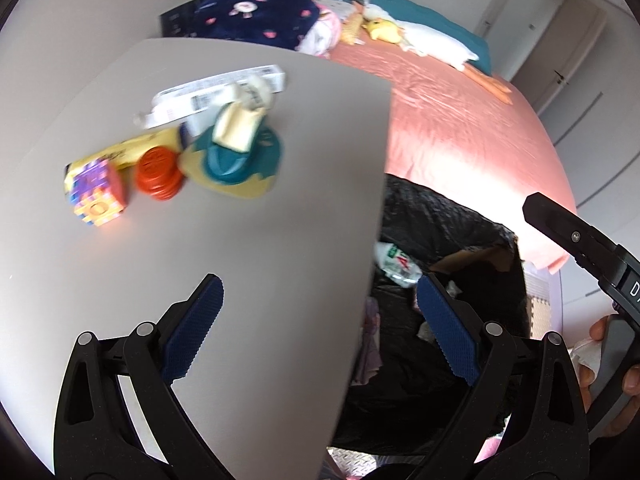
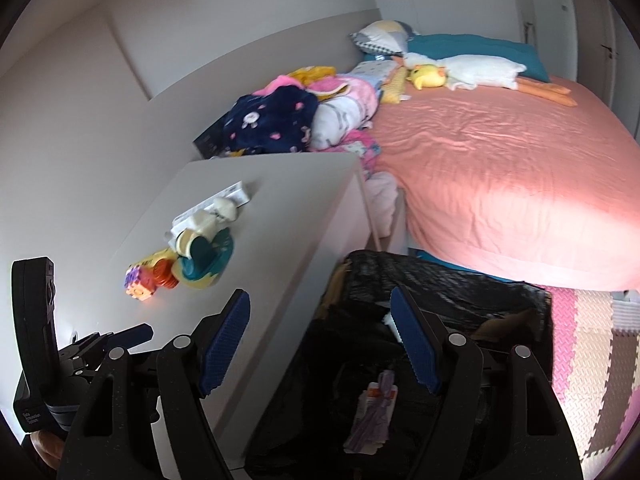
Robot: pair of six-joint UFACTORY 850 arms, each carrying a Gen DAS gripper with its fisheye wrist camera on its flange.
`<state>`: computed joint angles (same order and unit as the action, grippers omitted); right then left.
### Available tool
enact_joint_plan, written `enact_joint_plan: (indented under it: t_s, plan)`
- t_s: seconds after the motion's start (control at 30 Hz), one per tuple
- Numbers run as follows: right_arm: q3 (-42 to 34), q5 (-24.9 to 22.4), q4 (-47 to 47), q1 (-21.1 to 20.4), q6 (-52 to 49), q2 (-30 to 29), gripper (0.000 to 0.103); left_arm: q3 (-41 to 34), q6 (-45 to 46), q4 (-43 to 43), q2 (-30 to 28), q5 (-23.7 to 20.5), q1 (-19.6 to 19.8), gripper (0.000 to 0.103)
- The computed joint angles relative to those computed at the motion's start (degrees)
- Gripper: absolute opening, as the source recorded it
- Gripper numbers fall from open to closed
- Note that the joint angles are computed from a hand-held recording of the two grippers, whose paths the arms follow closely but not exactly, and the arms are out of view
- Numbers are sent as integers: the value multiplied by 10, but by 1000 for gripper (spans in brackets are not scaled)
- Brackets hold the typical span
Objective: Collect trash
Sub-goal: 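Move both tools back over the desk toward the toy block and teal toy, then grasp the purple-orange toy block with the left tool while the right tool grasps the teal toy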
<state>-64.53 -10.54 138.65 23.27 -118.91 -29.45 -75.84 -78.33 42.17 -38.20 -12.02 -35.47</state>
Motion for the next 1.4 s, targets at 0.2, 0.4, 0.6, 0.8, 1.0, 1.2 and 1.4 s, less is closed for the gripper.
enact_joint_plan:
  t_s: [0.2, 0.4, 0.6, 0.8, 1.0, 1.2, 1.4]
  plan:
    - [-31, 7, -118, 19, 106, -24, 73, 38, -96, 70, 18, 5, 15, 94]
    - [-62, 5, -207, 34, 187, -48, 73, 69, -193, 146, 34, 4, 26, 94]
    - [-92, 7, -278, 48, 257, -69, 73, 92, -246, 191, 45, -1, 37, 94]
    - [-124, 3, -351, 58, 335, -91, 73, 110, -327, 260, 53, -12, 50, 94]
    - [-166, -6, -456, 67, 440, -118, 73, 123, -388, 306, 57, -11, 66, 92]
    - [-207, 1, -539, 78, 534, -148, 73, 123, -393, 303, 54, -23, 78, 77]
    - [-254, 13, -628, 88, 638, -182, 73, 110, -376, 280, 40, -30, 97, 71]
